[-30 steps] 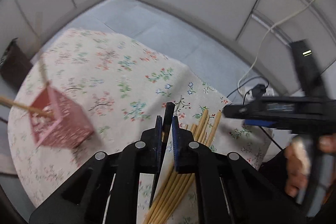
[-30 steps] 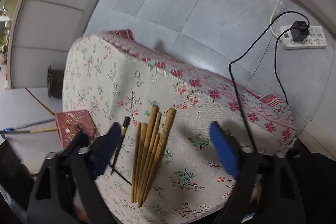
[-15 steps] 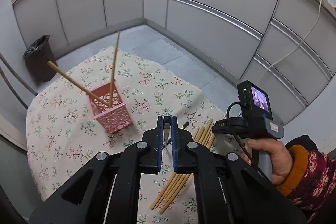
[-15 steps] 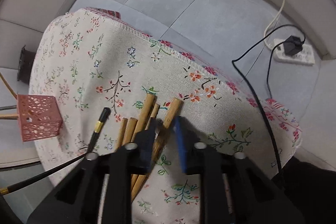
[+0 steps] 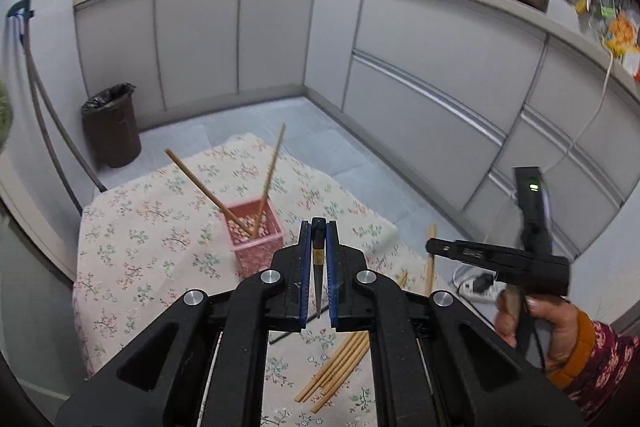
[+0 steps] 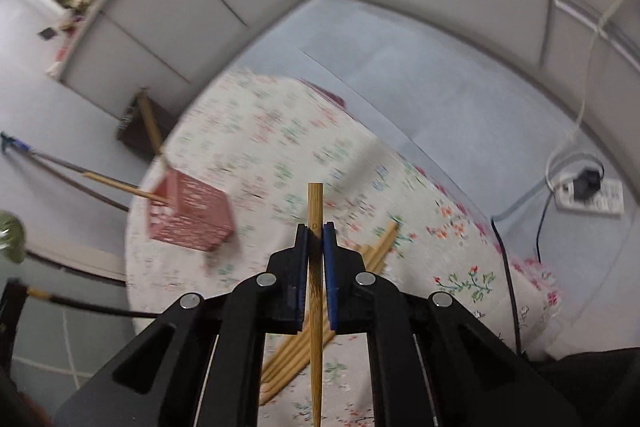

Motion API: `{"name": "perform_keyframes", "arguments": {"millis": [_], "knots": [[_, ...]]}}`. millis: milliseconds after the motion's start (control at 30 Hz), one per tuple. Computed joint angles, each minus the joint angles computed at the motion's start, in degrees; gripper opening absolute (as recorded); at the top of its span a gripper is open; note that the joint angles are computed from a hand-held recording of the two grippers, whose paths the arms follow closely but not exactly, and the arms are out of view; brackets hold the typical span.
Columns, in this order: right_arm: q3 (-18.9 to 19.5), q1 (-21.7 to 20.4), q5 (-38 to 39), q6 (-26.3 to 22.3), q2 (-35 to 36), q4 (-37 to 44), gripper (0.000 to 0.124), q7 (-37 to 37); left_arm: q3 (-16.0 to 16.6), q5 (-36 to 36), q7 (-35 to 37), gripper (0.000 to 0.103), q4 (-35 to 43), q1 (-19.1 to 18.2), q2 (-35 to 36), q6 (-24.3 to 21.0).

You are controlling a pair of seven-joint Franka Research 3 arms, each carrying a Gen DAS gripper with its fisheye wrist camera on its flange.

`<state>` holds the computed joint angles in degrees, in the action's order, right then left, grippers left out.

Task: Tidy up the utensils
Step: 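Lift the black chopstick with the left gripper while the right gripper grasps a wooden chopstick, then lower the black chopstick into the pink basket and open the left gripper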

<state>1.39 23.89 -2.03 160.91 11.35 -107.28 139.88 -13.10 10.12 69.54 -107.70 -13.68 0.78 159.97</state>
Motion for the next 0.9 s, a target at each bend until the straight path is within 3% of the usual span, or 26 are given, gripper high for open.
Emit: {"name": "perform_keyframes", "arguments": {"millis": [300, 467, 633, 767, 900], "knots": [[-1.9, 1.3, -10.1, 7.4, -1.1, 7.2, 0.008, 2.6, 1.2, 8.9, -12.9, 0.007, 1.8, 2.0, -1.1, 3.3], [-6.7, 4.8, -14.4, 12.5, 4.3, 16.4, 0.008, 5.8, 2.1, 21.6, -26.4, 0.007, 6.5, 2.3, 1.4, 3.1], [-4.7, 3.4, -7.7, 13.7, 14.4, 30.6, 0.008, -1.7, 4.1, 33.0, -38.0, 0.007, 12.7, 1.2, 5.7, 1.7], [-6.3, 4.4, -4.9, 12.4, 23.7, 43.2, 0.008, -4.5, 5.2, 33.7, -38.9, 0.007, 16.8, 0.4, 10.1, -0.1], [-7.6, 4.8, -2.0, 10.0, 32.7, 55.4, 0.008, -7.1, 4.0, 25.4, -30.7, 0.008, 19.6, 1.4, 14.8, -2.0]]}}
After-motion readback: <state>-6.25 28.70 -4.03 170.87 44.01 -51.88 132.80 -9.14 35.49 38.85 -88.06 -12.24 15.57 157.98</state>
